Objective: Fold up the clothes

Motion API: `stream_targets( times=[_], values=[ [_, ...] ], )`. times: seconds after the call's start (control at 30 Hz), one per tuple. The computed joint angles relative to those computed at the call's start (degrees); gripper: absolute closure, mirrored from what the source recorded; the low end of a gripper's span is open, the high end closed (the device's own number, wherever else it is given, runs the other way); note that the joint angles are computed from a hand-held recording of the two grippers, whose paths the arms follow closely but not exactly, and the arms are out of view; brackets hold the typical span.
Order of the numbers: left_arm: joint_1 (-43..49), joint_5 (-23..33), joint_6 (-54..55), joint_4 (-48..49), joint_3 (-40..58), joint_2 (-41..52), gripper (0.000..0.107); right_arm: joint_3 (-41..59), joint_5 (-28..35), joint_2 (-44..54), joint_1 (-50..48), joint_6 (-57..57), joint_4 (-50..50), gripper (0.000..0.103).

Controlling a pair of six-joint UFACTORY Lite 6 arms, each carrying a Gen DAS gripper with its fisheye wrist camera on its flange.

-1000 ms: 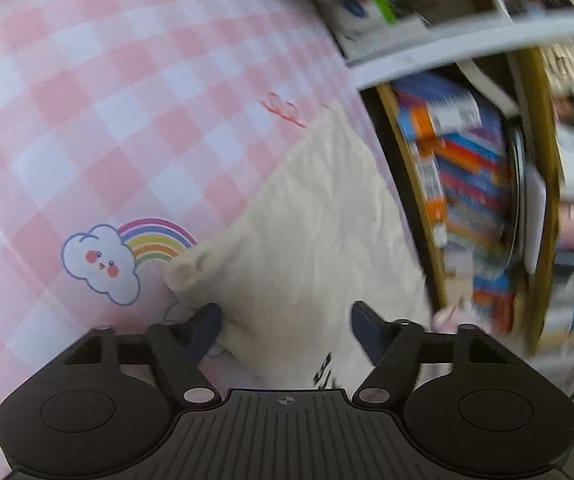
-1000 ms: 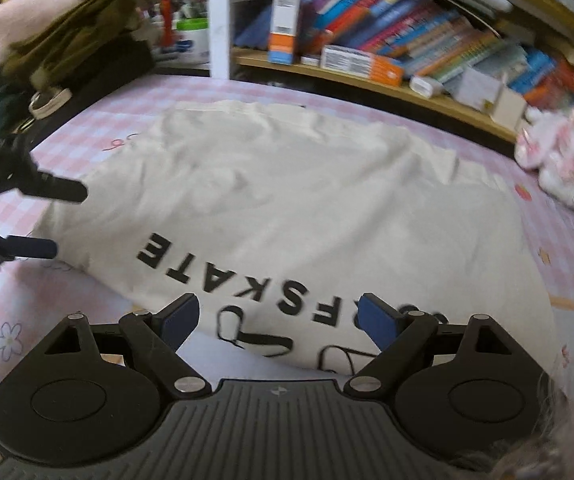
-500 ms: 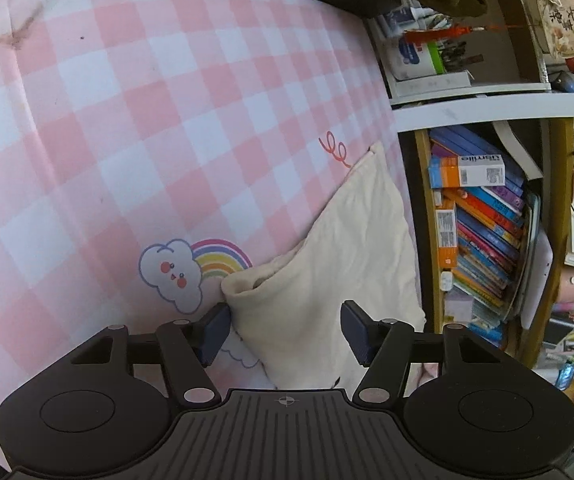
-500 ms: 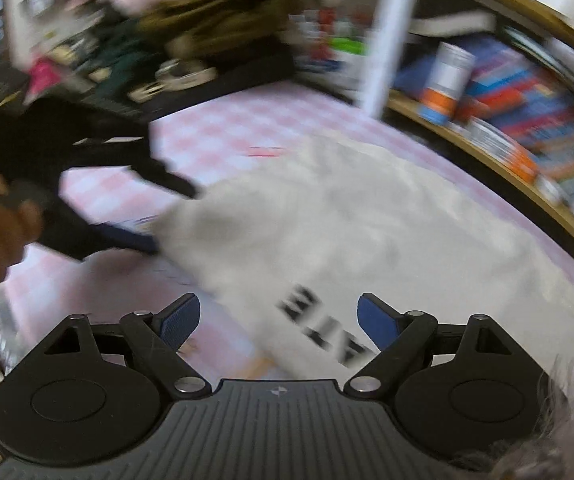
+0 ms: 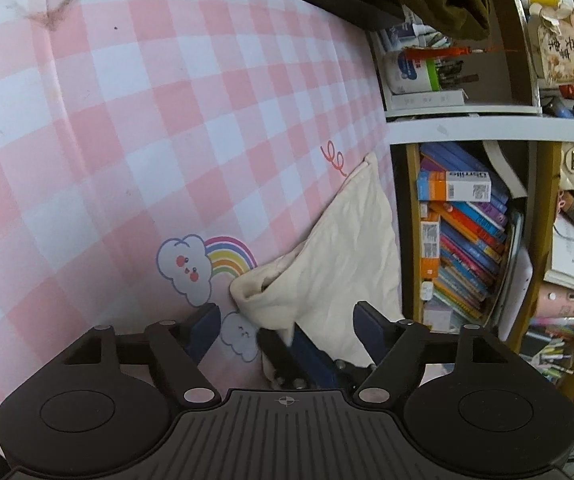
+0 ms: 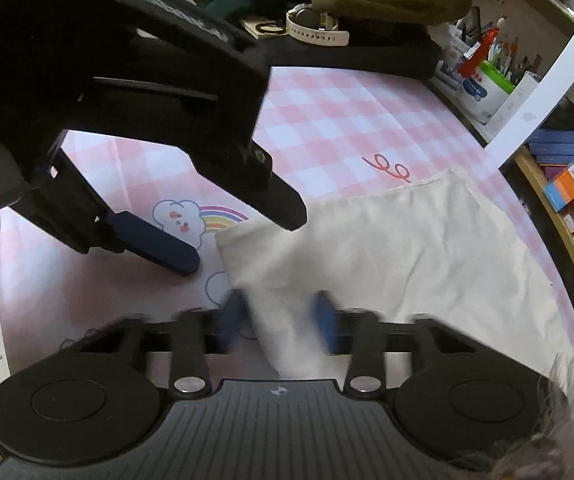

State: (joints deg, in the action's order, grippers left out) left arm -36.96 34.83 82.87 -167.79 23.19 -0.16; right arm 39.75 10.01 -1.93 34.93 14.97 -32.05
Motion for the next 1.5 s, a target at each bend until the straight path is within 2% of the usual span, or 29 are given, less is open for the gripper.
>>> stream_targets(
  times=[0.07,0.13,0.33,0.43,0.57,0.6,0.67,0.73,0.8,0.87,0.93,0.97,1.03,1.17,1.37,1.5],
  values=[
    [-0.04,0.9,-0.4,-0.18,0.75,1.21,0.03,-0.8,-0.37,-1.36,-0.18,-0.27,0.77,0.097],
    [-0.11,1.88,-0.97,-0.25,1.84,2.8,0.027,-1.45,-0.65,-3.61,-0.8,-2.73,4.08,0.098],
    [0.29,9.24,-4.49,1.57,8.13,12.38,0.024,-2.5,1.08,-11.15,-3.44,-18.84,21.63,0.099],
    [0.52,14.55,-6.07,2.36,11.23,16.97,0.024,-2.42,1.62,-11.69,-4.52,-23.48,26.34,0.099],
    [-0.48,14.01,-5.14,1.11,13.4,18.26,0.027,-1.83,3.09,-11.14,-5.31,-28.35,32.04,0.098],
    [-0.7,13.7,-5.14,0.64,13.42,18.35,0.027,-1.63,3.64,-11.02,-5.79,-30.43,34.32,0.095],
    [-0.95,13.85,-5.06,-0.22,12.97,18.4,0.03,-2.03,5.32,-12.78,-7.08,-32.52,37.38,0.063],
    [-1.06,14.77,-4.85,-1.02,12.04,18.27,0.03,-2.13,7.6,-14.68,-10.23,-36.63,41.78,0.054],
    [-1.25,13.23,-4.09,-1.19,12.03,17.8,0.038,-1.08,11.68,-15.32,-15.63,-45.75,50.79,0.052],
    [-1.54,11.28,-2.93,-1.67,12.18,17.49,0.054,1.35,15.77,-13.75,-21.85,-50.86,55.94,0.049],
    [-1.75,10.89,-1.67,-1.99,12.12,17.69,0.088,4.66,17.31,-10.68,-26.5,-51.21,57.44,0.044],
    [-1.82,11.29,-1.06,-2.01,12.02,17.9,0.096,7.16,17.33,-8.45,-27.99,-48.9,56.67,0.04],
    [-2.46,10.23,2.23,-2.88,12.15,17.02,0.102,13.02,17.86,-3.6,-29.43,-43.64,54.98,0.031],
    [-5.98,1.67,18.11,-7.54,15.63,12.33,0.103,29.72,21.94,9.75,-28.8,-30.94,47.58,0.023],
    [-10.2,-7.89,35.51,-8.71,25.26,13.21,0.103,65.28,36.71,36.14,-22.63,-18.42,36.25,0.021],
    [-10.98,-10.0,38.6,-7.6,28.41,14.63,0.103,88.59,47.53,53.12,-17.41,-14.76,28.64,0.021]
  ],
)
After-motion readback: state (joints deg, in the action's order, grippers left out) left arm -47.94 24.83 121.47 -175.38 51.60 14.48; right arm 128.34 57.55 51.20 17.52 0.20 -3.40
